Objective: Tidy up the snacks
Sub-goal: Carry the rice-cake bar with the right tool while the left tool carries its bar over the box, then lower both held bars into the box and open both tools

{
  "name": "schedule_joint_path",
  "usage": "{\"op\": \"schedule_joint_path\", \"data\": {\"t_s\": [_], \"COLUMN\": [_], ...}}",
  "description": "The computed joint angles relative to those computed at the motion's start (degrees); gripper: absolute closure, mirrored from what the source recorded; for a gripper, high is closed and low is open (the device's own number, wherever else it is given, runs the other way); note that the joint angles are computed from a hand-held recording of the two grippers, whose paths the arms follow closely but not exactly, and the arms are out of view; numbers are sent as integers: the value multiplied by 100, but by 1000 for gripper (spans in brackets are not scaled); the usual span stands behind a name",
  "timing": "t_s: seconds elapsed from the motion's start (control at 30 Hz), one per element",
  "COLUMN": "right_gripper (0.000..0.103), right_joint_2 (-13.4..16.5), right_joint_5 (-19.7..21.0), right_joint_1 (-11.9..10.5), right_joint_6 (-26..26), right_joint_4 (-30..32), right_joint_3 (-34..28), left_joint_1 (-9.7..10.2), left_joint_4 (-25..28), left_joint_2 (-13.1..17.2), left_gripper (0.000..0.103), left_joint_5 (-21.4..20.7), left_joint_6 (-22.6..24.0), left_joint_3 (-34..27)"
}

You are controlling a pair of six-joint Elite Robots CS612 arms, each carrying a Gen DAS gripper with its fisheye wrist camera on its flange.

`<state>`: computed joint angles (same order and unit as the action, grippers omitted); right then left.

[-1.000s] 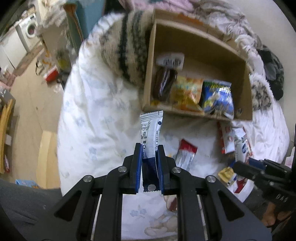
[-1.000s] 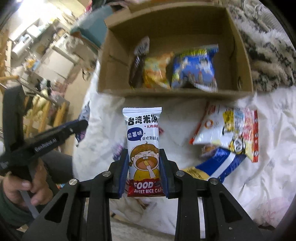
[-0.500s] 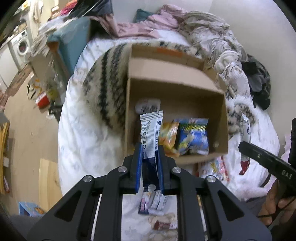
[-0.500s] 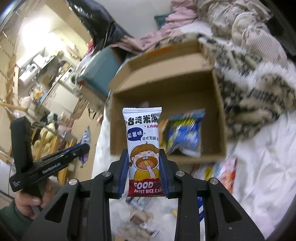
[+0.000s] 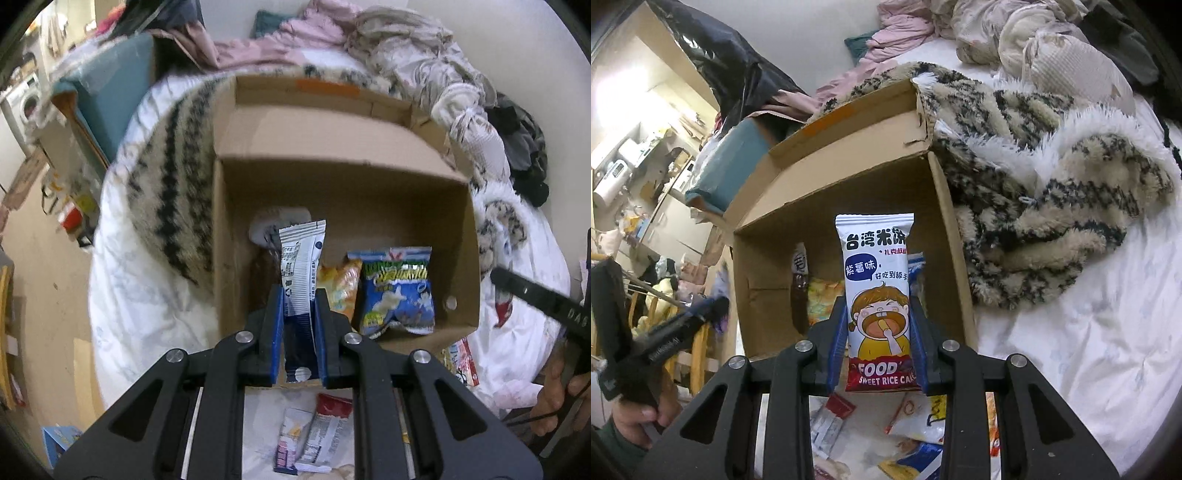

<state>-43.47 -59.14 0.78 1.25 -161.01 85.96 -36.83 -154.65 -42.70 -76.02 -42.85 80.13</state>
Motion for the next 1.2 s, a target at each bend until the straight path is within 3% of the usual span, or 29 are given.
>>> {"op": "schedule_joint_path", "data": {"t_s": [0.27,0.93,1.03,1.07,1.1,1.13,1.17,1.2], "right_gripper": [71,68,65,61,49,44,41,40], "right_joint_2": [138,232,215,211,209,204,196,189], "right_joint_5": [-330,-500,-598,-593,-568,-542,-527,-507], "right_joint_1": [-7,100,133,136,132,127,119,111], "right_joint_6": [366,17,-86,-105,-94,-69,-31,-9], "right_joint_4": [39,732,703,690,669,619,517,430], "right_joint_3": [-183,-426,-415,-414,-409,-394,-365,-344], "left_joint_1": [43,71,63,66,62,51,32,9], "left_joint_4": [19,268,287,291,295,298,280,256], "left_joint_2": [145,234,247,249,246,237,226,215], "left_gripper": [90,90,86,76,57,48,35,30], "left_joint_5": [-51,-126,-132,-172,-189,-135,-49,68], "left_joint_6": [-77,-71,-33,-37,-56,-79,-86,-72], "left_joint_3": [-136,-260,-273,-276,-274,-265,-248,-230]}}
